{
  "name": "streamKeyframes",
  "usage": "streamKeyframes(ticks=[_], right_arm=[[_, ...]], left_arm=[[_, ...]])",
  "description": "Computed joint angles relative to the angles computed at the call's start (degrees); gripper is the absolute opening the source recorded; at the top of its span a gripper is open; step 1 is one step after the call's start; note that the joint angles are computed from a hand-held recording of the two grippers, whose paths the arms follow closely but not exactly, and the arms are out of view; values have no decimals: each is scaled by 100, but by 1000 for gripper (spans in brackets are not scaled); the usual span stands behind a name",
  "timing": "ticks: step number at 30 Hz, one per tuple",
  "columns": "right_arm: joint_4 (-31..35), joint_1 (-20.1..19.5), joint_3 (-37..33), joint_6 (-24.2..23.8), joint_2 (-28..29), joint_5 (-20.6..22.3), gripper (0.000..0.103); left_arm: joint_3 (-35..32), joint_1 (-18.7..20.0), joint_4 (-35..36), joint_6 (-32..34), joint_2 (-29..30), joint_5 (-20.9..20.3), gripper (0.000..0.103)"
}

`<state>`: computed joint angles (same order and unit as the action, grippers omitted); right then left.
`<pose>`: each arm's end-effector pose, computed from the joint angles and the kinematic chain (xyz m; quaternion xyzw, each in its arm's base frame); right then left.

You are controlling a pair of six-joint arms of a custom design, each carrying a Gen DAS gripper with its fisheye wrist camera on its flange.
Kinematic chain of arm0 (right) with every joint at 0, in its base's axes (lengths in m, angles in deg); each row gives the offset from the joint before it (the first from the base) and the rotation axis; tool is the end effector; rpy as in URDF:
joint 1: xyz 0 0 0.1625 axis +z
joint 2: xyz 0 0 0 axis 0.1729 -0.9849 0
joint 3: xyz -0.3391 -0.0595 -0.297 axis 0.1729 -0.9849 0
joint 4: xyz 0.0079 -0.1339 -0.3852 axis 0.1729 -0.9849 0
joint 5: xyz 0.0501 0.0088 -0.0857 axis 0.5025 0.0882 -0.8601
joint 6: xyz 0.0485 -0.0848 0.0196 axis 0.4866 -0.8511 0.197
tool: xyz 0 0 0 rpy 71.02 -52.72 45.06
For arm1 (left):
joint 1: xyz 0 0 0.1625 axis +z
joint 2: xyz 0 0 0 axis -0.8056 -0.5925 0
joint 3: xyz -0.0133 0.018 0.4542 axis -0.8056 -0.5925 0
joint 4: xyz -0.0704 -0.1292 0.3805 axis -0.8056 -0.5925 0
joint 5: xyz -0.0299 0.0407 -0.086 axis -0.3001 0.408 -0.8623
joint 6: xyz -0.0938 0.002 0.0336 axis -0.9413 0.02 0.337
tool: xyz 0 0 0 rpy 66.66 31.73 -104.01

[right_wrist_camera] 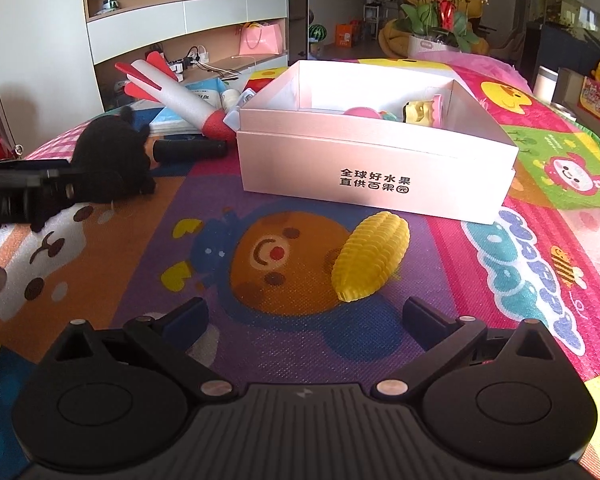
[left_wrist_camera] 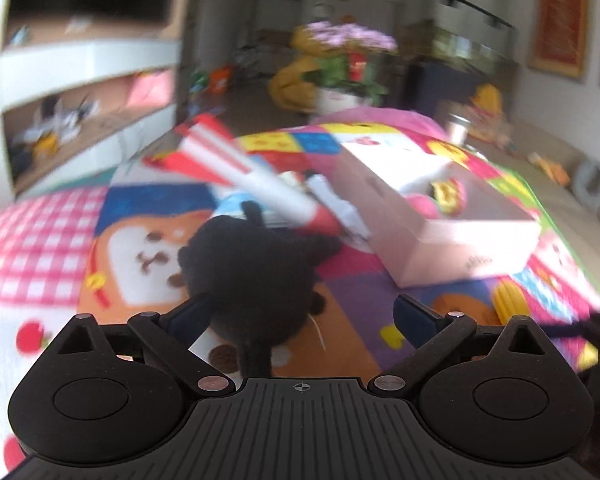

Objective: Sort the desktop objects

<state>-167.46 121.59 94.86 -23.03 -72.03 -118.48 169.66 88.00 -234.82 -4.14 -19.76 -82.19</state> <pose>0.2869 -0.2400 0.0208 0.2101 -0.8615 0.3321 0.3215 -0.0721 -0.3025 0.2838 0.2260 0.8615 -0.3978 0.2202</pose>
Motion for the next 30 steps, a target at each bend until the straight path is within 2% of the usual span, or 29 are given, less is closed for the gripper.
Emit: streamKeyframes(ticks=[4,8,10,11,13,15,20,22,24,26,28,29,30], right_arm=[[-20,10,-2,7,16,-23,103],[-28,12,-1,6,22,-26,103],[-32,13,4,6,19,-26,103],[-31,11,3,6,20,-24,103],[-32,12,1,6,21,-22,103],[-32,12,1,6,21,-22,103],[-46,11,7,7,21,-14,103],[-56,17,11,12,18,-4,103],[-85,22,21,16,19,12,103],[-140,21,38,18,22,42,103],[-194,12,53,14,25,77,103],[-227,7,62,8,30,95,103],[-250,1,67,5,29,112,103]], left_arm=[[-359,330,440,-1133,449,386,101],[-501,599,186,-1385,893,524,98],[-547,632,210,-1362,982,663,75],[-602,668,343,-1240,936,609,75],[-700,570,977,-1158,731,719,73],[-715,281,1747,-978,426,1027,73],[-677,-726,4434,-220,-270,2263,74],[-545,-910,4956,421,-274,2534,74],[-412,-981,5022,857,-204,2488,74],[-324,-1015,4847,1230,-130,2148,77],[-283,-1098,4685,1334,-125,1741,78],[-212,-1189,4582,1269,-117,1759,82],[-215,-1225,4455,1330,-155,1598,88]])
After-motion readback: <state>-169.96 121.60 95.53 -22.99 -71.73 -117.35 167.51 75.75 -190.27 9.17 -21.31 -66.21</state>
